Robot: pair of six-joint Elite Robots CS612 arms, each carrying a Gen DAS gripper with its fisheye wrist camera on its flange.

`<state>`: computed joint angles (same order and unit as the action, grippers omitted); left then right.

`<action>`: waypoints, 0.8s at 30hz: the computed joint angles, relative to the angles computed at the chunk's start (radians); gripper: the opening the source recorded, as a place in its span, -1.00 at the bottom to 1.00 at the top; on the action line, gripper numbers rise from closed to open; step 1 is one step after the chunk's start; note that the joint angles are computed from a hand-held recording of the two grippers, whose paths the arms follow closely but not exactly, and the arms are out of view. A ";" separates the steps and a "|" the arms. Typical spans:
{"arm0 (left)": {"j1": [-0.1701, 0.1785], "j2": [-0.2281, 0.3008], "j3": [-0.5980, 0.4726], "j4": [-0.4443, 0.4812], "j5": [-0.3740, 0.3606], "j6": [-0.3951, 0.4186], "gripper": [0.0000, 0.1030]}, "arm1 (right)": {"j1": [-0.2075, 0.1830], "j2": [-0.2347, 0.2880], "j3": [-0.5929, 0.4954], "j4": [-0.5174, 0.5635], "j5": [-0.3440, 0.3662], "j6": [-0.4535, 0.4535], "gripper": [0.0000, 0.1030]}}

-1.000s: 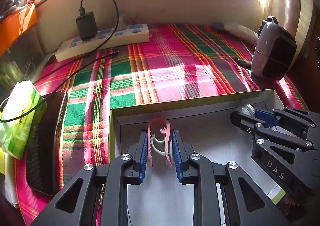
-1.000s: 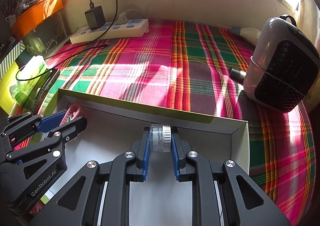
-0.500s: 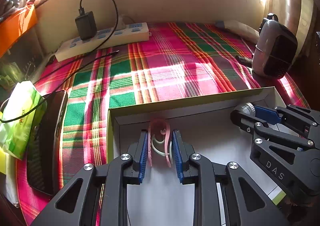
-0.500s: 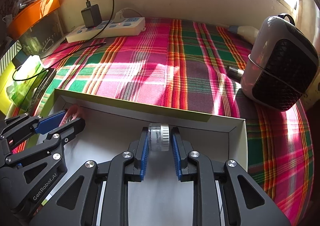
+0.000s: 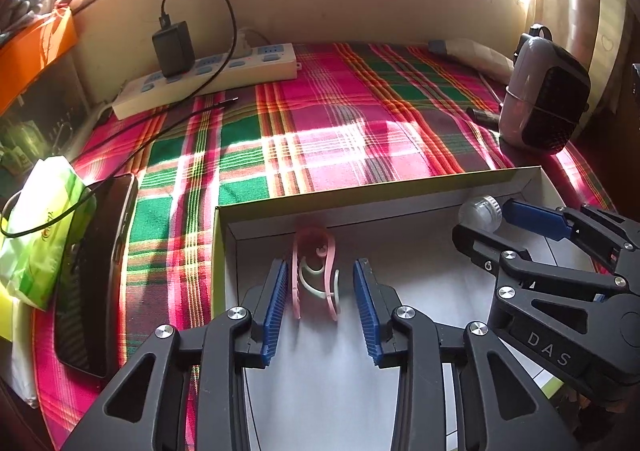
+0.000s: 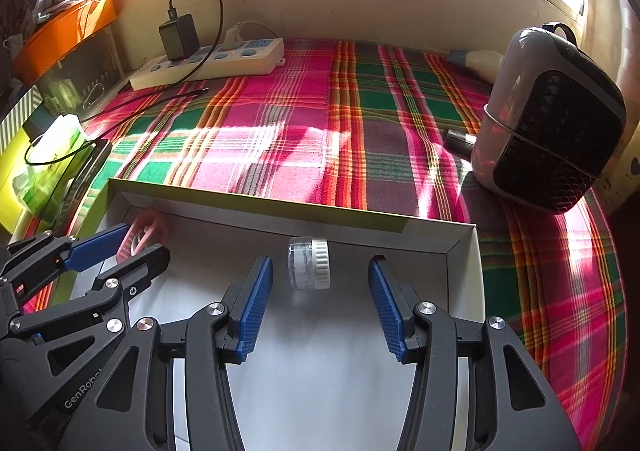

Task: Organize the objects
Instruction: 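Open the left gripper releasing the pink clip while the right gripper releases the white jar, then withdraw both tools from the box back toward the remaining objects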

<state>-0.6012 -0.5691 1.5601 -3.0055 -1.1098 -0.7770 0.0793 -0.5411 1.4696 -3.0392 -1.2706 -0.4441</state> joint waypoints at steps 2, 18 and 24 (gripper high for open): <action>-0.003 -0.003 0.005 0.001 0.005 -0.005 -0.37 | -0.001 -0.002 0.005 -0.004 0.001 0.002 0.04; -0.034 -0.038 0.062 -0.012 0.063 -0.056 -0.37 | -0.024 -0.041 0.091 -0.073 0.046 0.033 0.05; -0.049 -0.047 0.090 -0.044 0.077 -0.073 -0.37 | -0.034 -0.058 0.138 -0.126 0.078 0.052 0.05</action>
<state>-0.6506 -0.6162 1.6498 -3.0499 -1.0328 -0.8496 0.0450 -0.5993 1.6080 -3.1656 -1.1923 -0.3925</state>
